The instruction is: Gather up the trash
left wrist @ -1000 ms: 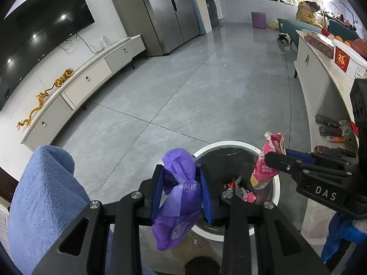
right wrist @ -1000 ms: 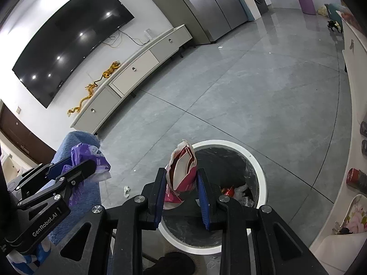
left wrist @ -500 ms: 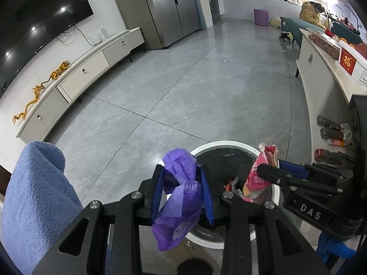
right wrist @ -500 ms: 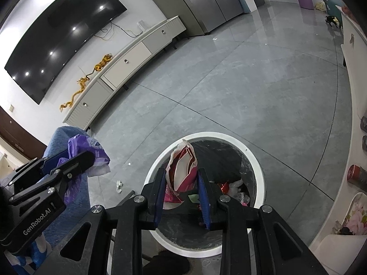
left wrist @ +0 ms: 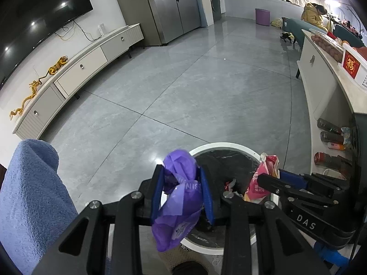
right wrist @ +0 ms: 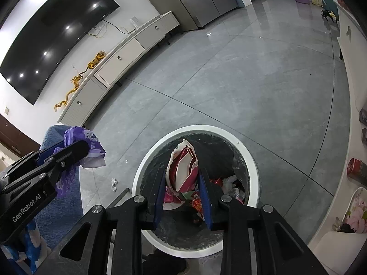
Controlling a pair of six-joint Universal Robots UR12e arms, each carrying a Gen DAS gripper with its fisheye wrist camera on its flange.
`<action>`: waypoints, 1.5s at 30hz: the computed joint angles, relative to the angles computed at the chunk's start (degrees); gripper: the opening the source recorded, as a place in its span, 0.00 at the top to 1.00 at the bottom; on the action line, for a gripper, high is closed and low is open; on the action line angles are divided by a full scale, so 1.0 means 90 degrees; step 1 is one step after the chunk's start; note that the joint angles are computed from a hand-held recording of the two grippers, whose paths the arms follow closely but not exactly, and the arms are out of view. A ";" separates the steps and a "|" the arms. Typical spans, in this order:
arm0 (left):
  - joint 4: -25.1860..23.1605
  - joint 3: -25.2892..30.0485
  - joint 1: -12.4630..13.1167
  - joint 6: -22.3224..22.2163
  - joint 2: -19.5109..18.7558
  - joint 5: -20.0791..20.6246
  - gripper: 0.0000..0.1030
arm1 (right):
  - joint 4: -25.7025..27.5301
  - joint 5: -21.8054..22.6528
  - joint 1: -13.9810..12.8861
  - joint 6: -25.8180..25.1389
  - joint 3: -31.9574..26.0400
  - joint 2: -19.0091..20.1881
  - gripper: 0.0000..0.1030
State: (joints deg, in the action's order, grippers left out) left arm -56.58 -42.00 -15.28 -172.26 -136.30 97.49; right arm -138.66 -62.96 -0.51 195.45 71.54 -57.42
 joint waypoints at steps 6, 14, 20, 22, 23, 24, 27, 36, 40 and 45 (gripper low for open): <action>-0.0231 0.0179 0.0065 -0.0250 -0.0099 -0.0271 0.70 | 0.0154 -0.0062 0.0047 -0.0083 -0.0156 0.0072 0.73; -0.0780 0.0549 0.0219 -0.0740 -0.0286 -0.0911 0.70 | 0.0712 -0.0481 0.0208 -0.0397 -0.0535 0.0234 0.73; -0.0870 0.0544 0.0306 -0.0980 -0.0266 -0.1236 0.67 | 0.1041 -0.0854 0.0294 -0.0486 -0.0680 0.0279 0.73; -0.0822 0.0505 0.0345 -0.1085 -0.0233 -0.1393 0.59 | 0.1100 -0.0936 0.0305 -0.0527 -0.0698 0.0273 0.72; -0.0795 0.0487 0.0352 -0.1120 -0.0221 -0.1440 0.52 | 0.1124 -0.0978 0.0316 -0.0542 -0.0712 0.0272 0.70; -0.0732 0.0440 0.0366 -0.1173 -0.0193 -0.1508 0.49 | 0.1146 -0.1020 0.0324 -0.0557 -0.0722 0.0270 0.68; -0.0634 0.0341 0.0400 -0.1248 -0.0130 -0.1686 0.46 | 0.1149 -0.1130 0.0338 -0.0542 -0.0718 0.0252 0.59; -0.0418 0.0160 0.0419 -0.1366 0.0035 -0.1655 0.46 | 0.1128 -0.1303 0.0367 -0.0413 -0.0644 0.0145 0.46; -0.0168 -0.0107 0.0446 -0.1586 0.0227 -0.1644 0.39 | 0.1090 -0.1554 0.0412 -0.0365 -0.0592 0.0045 0.36; 0.0536 -0.0722 0.0435 -0.1822 0.0636 -0.1426 0.37 | 0.0942 -0.1975 0.0468 -0.0335 -0.0415 -0.0171 0.24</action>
State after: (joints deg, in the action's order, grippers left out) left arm -51.76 -48.50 -11.37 -188.66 -130.57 84.66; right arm -130.19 -80.74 3.71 192.43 67.80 -58.96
